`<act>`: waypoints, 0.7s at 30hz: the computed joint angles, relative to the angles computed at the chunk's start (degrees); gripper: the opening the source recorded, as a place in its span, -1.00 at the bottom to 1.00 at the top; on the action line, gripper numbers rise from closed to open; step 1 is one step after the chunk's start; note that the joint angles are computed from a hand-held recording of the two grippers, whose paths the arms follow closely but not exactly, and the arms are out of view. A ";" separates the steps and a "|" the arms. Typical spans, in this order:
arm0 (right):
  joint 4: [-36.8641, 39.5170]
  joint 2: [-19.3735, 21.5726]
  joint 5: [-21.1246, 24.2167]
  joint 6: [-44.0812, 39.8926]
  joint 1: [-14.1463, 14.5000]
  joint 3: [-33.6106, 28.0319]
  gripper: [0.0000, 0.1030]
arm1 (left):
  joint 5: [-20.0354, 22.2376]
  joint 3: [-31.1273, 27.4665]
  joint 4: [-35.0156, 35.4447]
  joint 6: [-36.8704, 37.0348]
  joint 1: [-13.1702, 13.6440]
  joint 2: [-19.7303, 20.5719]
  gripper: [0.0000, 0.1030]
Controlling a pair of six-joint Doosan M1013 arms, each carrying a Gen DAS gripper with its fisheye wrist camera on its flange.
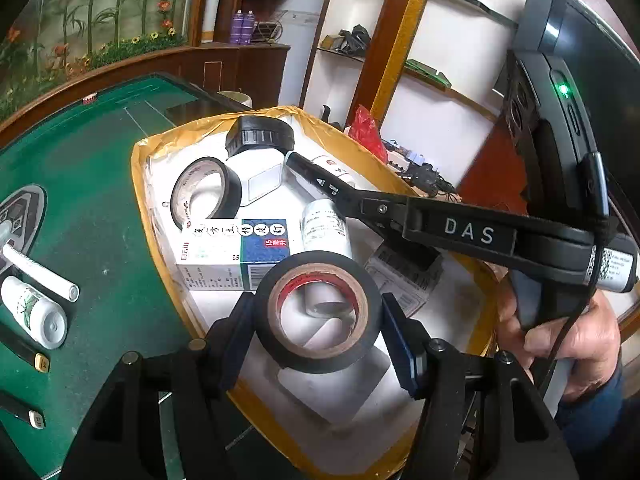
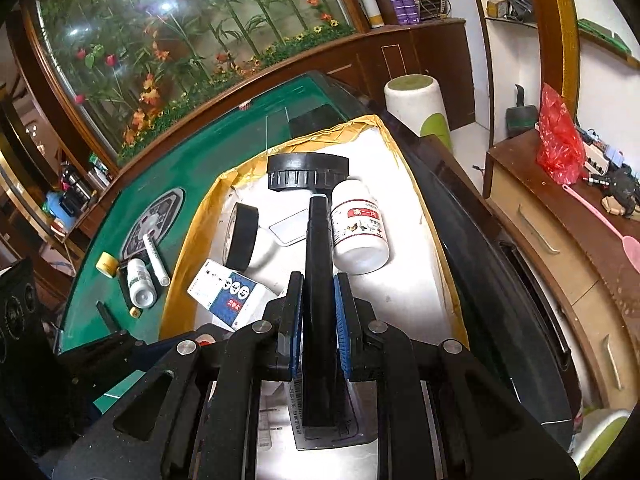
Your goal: Organize rigid objects
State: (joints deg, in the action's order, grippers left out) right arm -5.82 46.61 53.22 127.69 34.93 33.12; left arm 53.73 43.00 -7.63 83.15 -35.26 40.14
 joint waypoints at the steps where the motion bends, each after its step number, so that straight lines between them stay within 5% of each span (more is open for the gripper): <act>1: -0.23 0.08 0.47 -0.03 0.03 -0.27 -0.73 | -0.13 0.08 -0.19 0.01 0.00 -0.05 0.21; 13: -1.49 0.44 3.29 0.61 0.42 -1.64 -0.72 | 0.94 -0.58 -2.50 0.98 0.28 0.23 0.21; 21: -3.92 0.03 4.61 1.37 1.05 -1.79 -0.68 | 0.27 0.35 -4.19 1.26 0.36 -0.48 0.39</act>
